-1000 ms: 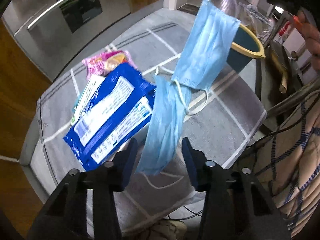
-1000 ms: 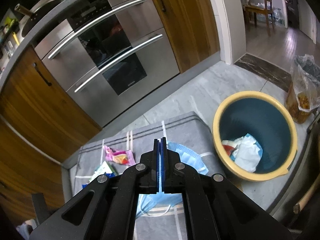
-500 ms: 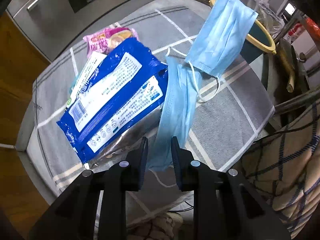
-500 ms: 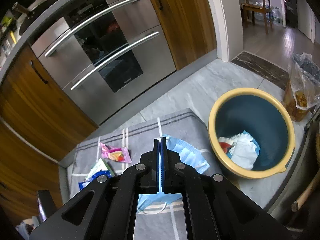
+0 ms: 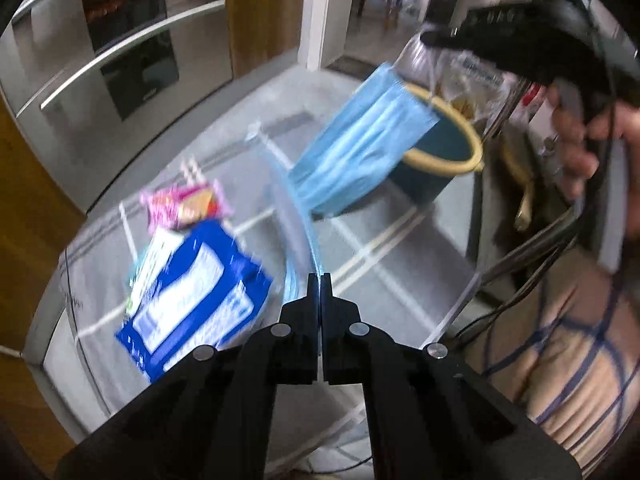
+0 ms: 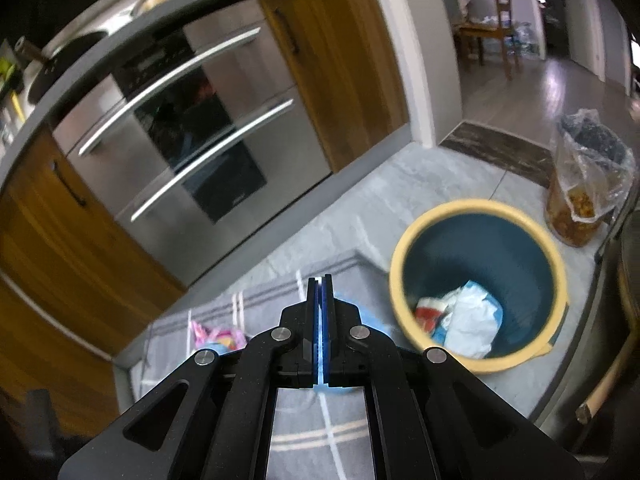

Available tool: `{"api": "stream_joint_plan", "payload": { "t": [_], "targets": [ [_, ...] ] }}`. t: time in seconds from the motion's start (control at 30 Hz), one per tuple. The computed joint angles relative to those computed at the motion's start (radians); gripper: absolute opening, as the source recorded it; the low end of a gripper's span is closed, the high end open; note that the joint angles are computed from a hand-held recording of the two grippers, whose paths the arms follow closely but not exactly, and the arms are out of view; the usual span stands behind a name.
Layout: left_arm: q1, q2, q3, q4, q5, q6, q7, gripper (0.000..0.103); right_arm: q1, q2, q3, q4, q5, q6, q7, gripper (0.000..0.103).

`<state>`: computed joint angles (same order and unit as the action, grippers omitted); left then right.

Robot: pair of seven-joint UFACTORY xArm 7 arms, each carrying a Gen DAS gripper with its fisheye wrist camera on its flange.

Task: Collect trash
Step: 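Lift the blue masks with the right tool while left grasps another mask, then carry both masks over the bin and open both tools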

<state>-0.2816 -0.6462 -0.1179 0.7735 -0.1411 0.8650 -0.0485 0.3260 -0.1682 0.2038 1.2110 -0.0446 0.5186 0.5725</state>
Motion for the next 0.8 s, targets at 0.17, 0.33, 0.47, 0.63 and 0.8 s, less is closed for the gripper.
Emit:
{"api": "stream_joint_plan", "payload": {
  "t": [0.17, 0.33, 0.47, 0.63, 0.8],
  "targets": [
    [-0.007, 0.072, -0.017, 0.091, 0.013, -0.055, 0.01, 0.001, -0.033, -0.018, 0.007, -0.004, -0.065, -0.05, 0.088, 0.002],
    [-0.017, 0.161, -0.032, 0.198, 0.032, -0.11, 0.027, 0.001, -0.073, -0.008, 0.024, 0.034, -0.177, -0.063, 0.17, 0.002],
    [-0.022, 0.235, -0.028, 0.287, 0.03, -0.137, 0.043, 0.001, -0.104, 0.003, 0.028, 0.055, -0.27, -0.079, 0.26, 0.002],
    [-0.024, 0.333, -0.029, 0.383, 0.035, -0.159, 0.067, 0.001, -0.146, 0.01, 0.014, 0.063, -0.358, -0.098, 0.372, 0.002],
    [-0.034, 0.439, -0.031, 0.477, 0.018, -0.151, 0.096, 0.001, -0.185, 0.021, 0.003, 0.072, -0.445, -0.085, 0.454, 0.002]
  ]
}}
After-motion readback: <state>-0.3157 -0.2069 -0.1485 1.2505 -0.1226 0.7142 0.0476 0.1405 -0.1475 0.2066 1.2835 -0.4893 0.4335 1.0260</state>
